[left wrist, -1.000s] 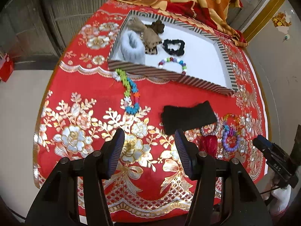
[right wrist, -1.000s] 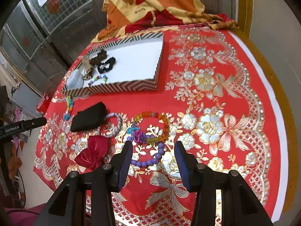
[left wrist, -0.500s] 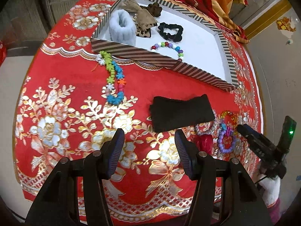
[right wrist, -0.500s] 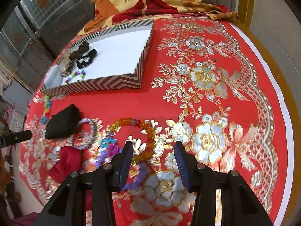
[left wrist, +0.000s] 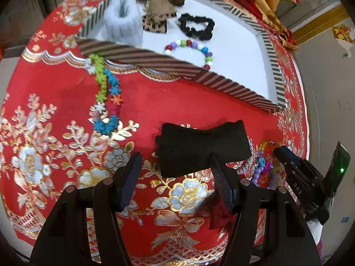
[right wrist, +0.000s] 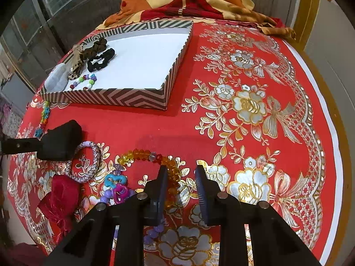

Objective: Organize jewelry
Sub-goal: 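Move left tool to the black pouch while right tool moves to the amber bead bracelet, then grasp the black pouch with left tool while right tool grasps the amber bead bracelet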

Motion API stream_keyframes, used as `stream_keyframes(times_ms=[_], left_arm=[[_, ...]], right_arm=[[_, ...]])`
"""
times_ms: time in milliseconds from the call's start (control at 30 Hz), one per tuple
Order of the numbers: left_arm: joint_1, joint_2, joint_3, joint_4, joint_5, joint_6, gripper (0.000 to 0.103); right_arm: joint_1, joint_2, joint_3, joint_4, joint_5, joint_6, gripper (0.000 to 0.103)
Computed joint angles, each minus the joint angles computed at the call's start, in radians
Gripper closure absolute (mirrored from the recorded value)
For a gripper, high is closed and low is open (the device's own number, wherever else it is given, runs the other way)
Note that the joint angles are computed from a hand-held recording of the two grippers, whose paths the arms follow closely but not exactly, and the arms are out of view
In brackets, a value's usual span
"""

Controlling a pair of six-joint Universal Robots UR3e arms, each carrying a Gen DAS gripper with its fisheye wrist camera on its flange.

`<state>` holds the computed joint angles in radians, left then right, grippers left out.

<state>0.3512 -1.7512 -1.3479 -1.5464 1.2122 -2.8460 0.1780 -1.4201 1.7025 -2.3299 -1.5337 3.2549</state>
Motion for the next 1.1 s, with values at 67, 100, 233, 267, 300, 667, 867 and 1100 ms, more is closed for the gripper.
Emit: stream_keyframes(times_ms=[67,100,233,267,300,667,867,1100], left_arm=[[-0.014,-0.022,0.009,0.002,0.009,-0.022,0.04],[-0.023,-0.034,0.018,0.002,0.018,-0.033,0.04],[-0.057,-0.044,0.021,0.045,0.045,-0.045,0.04],[-0.061,-0.038,0.008,0.061,0.042,-0.037,0.051],[-0.064,-0.037,0.001,0.066,0.037,-0.033,0.066],[-0.012,0.03,0.034,0.008,-0.027,0.072,0.094],[0.015,0.054,0.133,-0.074,-0.083,0.107,0.094],[0.031,-0.008,0.327,-0.149,-0.13,0.118,0.094]], right_arm=[[-0.003,0.0,0.006,-0.012,0.002,-0.005,0.085],[-0.008,-0.003,0.014,-0.021,0.005,-0.008,0.088],[-0.028,-0.021,0.053,-0.056,0.027,-0.011,0.094],[-0.034,-0.03,0.065,-0.065,0.035,-0.006,0.094],[-0.038,-0.035,0.076,-0.076,0.043,-0.001,0.094],[-0.06,-0.114,0.034,-0.034,0.151,-0.011,0.094],[-0.048,-0.125,-0.079,0.028,0.17,-0.021,0.094],[-0.049,-0.082,-0.216,0.076,0.17,-0.045,0.094]])
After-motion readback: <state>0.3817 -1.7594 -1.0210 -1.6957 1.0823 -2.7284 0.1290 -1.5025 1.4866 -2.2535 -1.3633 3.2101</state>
